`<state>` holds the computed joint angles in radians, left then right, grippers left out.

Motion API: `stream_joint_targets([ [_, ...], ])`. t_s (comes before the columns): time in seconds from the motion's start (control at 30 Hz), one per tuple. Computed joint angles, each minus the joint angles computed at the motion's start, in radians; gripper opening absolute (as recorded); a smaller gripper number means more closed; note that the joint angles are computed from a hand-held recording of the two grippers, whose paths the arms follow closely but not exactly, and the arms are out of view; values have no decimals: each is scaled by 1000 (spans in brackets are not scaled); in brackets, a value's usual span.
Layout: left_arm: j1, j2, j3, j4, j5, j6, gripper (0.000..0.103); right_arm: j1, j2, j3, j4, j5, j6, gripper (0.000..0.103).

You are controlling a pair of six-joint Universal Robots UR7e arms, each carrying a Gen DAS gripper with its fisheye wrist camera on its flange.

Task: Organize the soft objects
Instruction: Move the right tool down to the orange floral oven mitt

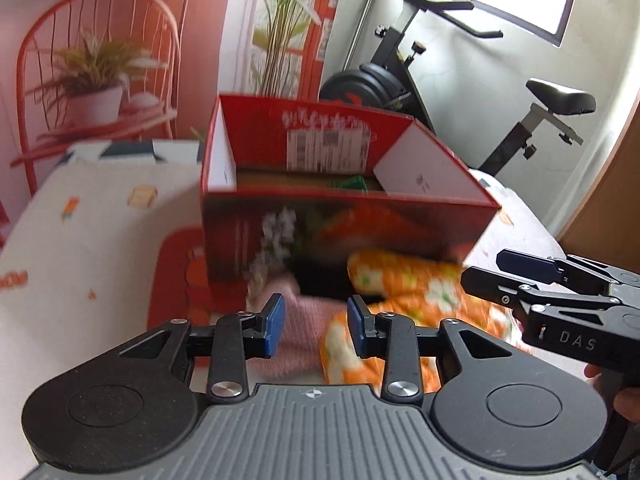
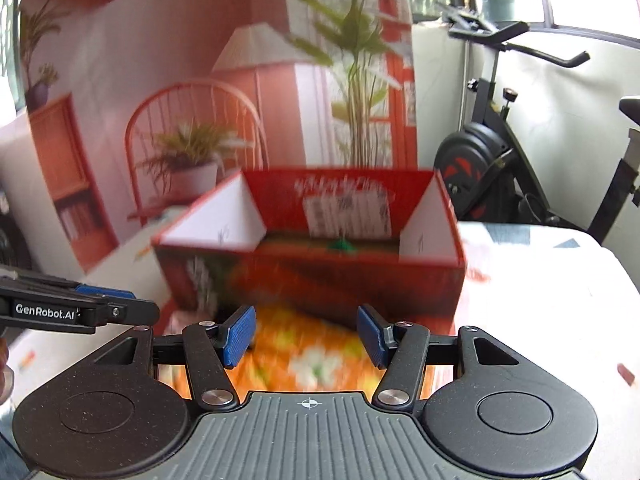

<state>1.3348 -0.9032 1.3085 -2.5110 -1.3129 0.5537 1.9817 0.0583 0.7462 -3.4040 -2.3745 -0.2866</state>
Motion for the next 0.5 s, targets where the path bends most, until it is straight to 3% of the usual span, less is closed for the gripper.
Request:
stream_joint_targets([
  [0.3,26,3,14,71,-23,-61,36,-8,-31,124,-40,-86,125,54],
  [0.5,22,-15,68,53,-20,-45,36,-23,-72,206,-62,-95,218,54],
])
